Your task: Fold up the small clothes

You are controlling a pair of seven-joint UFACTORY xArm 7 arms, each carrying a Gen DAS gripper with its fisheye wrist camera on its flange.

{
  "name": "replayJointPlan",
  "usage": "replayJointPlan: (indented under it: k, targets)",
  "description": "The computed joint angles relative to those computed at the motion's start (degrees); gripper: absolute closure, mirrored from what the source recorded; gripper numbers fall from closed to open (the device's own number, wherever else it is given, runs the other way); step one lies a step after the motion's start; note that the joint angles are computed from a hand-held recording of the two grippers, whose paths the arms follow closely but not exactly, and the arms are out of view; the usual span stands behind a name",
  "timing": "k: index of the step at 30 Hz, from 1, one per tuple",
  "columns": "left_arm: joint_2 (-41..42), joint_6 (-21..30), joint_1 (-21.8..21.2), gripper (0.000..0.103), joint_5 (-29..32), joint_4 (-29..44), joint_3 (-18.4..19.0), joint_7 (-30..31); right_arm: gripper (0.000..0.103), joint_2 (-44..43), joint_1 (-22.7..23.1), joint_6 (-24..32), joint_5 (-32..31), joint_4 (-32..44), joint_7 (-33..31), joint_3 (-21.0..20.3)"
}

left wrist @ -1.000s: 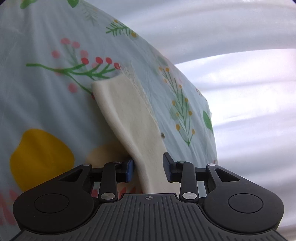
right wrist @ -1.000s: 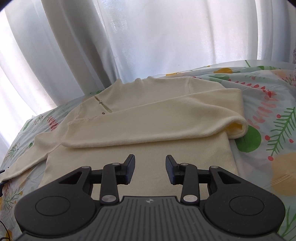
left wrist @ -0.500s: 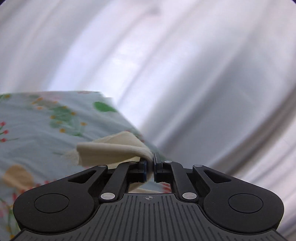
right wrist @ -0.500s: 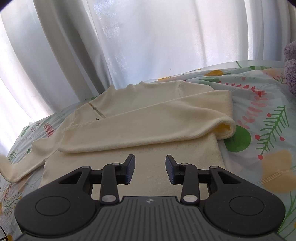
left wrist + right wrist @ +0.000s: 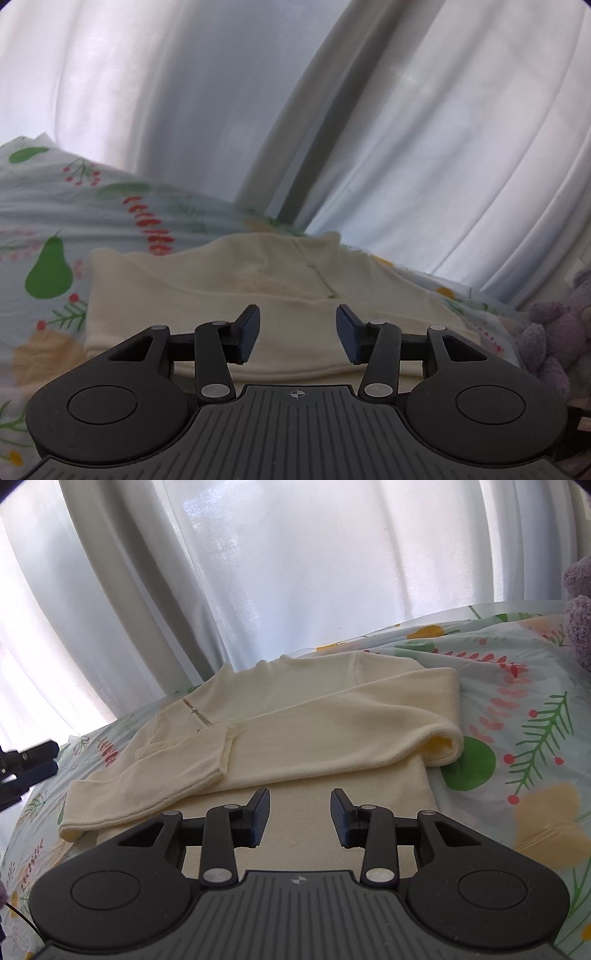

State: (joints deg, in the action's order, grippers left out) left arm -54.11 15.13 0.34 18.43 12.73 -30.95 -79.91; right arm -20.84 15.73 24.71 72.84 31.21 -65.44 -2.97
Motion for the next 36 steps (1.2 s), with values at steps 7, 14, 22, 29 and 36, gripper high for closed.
replayJointPlan:
  k: [7,14,22,29,36]
  targets:
    - [-5.3,9.3,-7.3,0.053,-2.8,-5.9,4.1,-1.1,0.067,14.3,0.3,6.7,-1.8,12.9,3.1,4.0]
    - [-5.8,14.7,-9.5,0.054,-3.0,-6.6,6.3,-2.4,0.076,22.3,-0.9,6.4,-3.3,19.4,7.7,9.6]
    - [0.2,14.6,-5.8,0.057,0.2,-3.9,6.2,-2.3,0.097,17.6,0.6,-8.7,15.8,17.6,-10.8,10.8]
    - [11.8,5.5,0.7,0.060,4.6,0.4,5.0,-2.0,0.097,17.7,-3.5,-14.0,12.9,15.6,-8.1,7.4]
    - [16.5,4.3,3.9,0.059,7.8,4.1,2.5,-3.0,0.087,20.0,-8.1,-3.8,2.7,15.4,1.4,5.0]
